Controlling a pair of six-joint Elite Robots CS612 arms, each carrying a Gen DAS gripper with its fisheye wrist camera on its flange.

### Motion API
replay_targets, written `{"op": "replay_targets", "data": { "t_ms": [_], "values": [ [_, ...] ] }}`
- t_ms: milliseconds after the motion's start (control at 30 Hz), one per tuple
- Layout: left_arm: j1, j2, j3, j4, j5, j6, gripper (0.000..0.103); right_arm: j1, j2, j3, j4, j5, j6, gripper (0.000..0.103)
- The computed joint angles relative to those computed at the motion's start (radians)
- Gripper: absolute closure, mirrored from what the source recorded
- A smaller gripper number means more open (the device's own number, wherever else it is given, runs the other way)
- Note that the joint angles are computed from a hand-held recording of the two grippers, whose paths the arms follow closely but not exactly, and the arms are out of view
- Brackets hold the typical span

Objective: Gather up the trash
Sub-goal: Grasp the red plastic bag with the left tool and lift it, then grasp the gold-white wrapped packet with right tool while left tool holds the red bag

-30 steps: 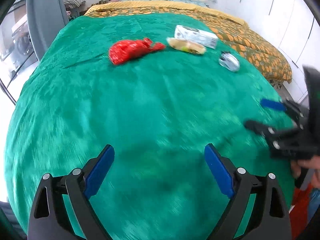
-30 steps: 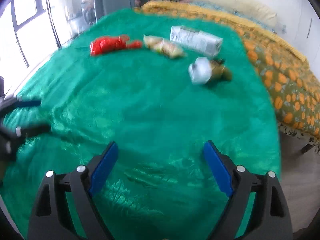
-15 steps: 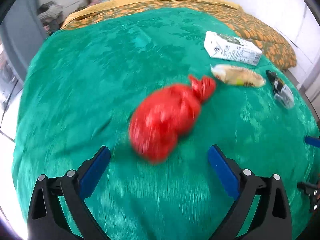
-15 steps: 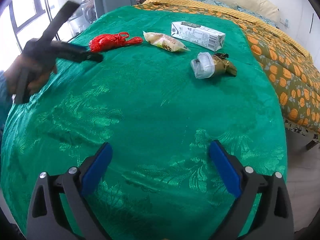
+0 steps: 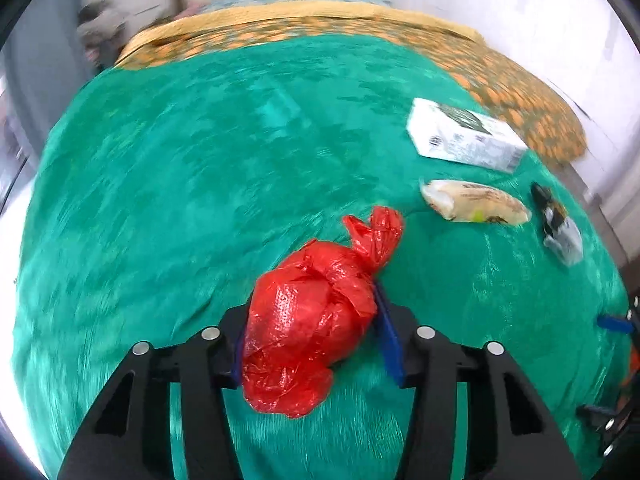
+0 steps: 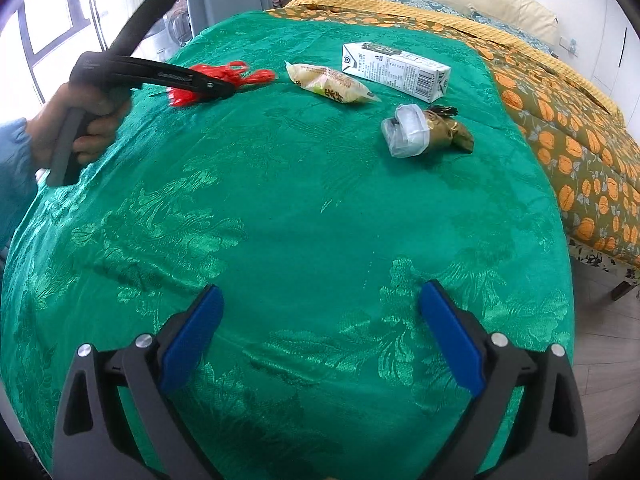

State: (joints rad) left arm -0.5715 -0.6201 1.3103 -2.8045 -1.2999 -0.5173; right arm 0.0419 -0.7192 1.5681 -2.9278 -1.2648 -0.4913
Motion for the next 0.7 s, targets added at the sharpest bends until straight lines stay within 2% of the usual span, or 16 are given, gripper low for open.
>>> {"op": "replay_targets", "data": {
  "t_ms": [100,200,300,367,467,533,700],
  "values": [
    [-0.026,-0.047,0.076,0.004,0.041,-0.188,0.054,0.000,0.000,0.000,0.000,0.000,0.000,0.008],
    [-0.067,-0.100,0.169,-0.009,0.070,-0.296,0.054,0.000,0.000,0.000,0.000,0.001,0.000,0.008],
    [-0.124,-0.137,0.238,0.002,0.139,-0.322,0.053,0.000,0.000,0.001,-0.001,0.001,-0.001,0.008],
    [-0.153,-0.150,0.275,-0.013,0.151,-0.344,0.052,-0.001,0.000,0.001,-0.001,0.003,0.000,0.008],
    [-0.179,-0.157,0.307,-0.036,0.150,-0.366,0.050,-0.001,0.000,0.001,-0.001,0.004,0.000,0.008],
    [-0.198,-0.161,0.321,-0.040,0.178,-0.344,0.049,-0.001,0.000,0.002,-0.001,0.003,-0.001,0.008],
    [-0.213,-0.158,0.338,-0.077,0.170,-0.263,0.026,-0.001,0.002,-0.002,0.001,0.007,0.003,0.008]
  ]
}}
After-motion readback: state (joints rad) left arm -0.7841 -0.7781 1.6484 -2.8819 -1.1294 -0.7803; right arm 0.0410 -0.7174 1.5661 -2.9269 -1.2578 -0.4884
